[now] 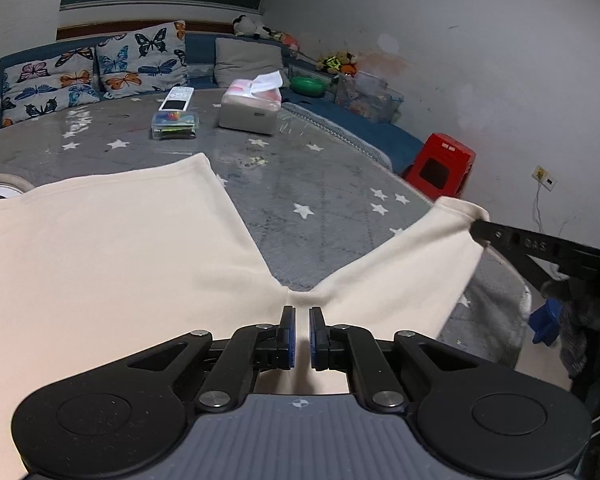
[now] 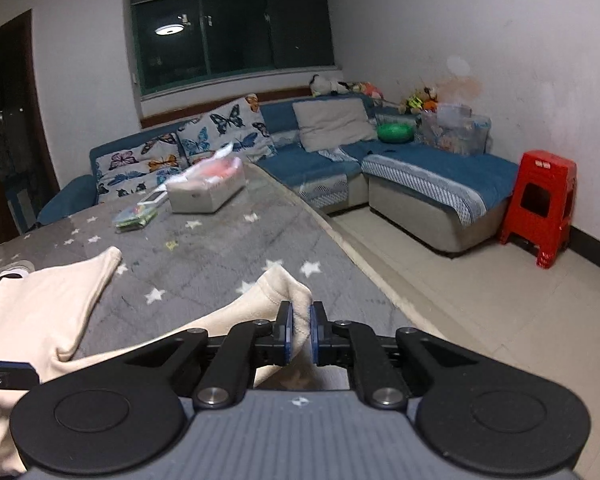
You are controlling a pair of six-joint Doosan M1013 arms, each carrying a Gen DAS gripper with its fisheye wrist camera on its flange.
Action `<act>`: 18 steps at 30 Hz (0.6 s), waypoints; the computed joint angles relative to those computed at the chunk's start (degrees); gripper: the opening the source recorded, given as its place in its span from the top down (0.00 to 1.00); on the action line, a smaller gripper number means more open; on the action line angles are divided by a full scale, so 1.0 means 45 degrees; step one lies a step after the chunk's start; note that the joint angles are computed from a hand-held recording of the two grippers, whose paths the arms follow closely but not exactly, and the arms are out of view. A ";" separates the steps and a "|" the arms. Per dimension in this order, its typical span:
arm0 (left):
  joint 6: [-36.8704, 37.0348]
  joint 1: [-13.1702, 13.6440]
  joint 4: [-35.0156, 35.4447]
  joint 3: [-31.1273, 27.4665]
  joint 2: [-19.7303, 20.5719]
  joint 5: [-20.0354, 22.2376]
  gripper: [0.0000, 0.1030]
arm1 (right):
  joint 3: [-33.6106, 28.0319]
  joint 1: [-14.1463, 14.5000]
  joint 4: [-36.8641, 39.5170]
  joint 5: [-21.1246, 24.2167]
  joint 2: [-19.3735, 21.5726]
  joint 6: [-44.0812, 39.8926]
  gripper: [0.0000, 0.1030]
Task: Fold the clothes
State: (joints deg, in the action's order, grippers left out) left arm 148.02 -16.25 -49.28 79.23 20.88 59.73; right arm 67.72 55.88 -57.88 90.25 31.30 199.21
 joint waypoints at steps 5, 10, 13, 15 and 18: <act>-0.0437 -0.0094 -0.0079 -0.0027 0.0118 -0.0117 0.93 | 0.0102 0.0135 -0.0130 0.0115 -0.0054 0.0451 0.92; -0.0707 -0.0209 0.0015 -0.0115 0.0223 -0.0061 0.91 | 0.0039 0.0241 -0.0227 0.0194 -0.0045 0.0545 0.92; -0.0771 -0.0196 -0.0161 -0.0089 0.0210 -0.0034 0.87 | -0.0039 0.0299 -0.0275 0.0235 -0.0021 0.0547 0.92; -0.0814 -0.0164 -0.0347 -0.0069 0.0185 -0.0034 0.87 | -0.0107 0.0341 -0.0359 0.0329 -0.0004 0.0531 0.92; -0.0930 -0.0200 -0.0367 -0.0127 0.0234 -0.0083 0.87 | -0.0233 0.0396 -0.0460 0.0500 0.0039 0.0484 0.92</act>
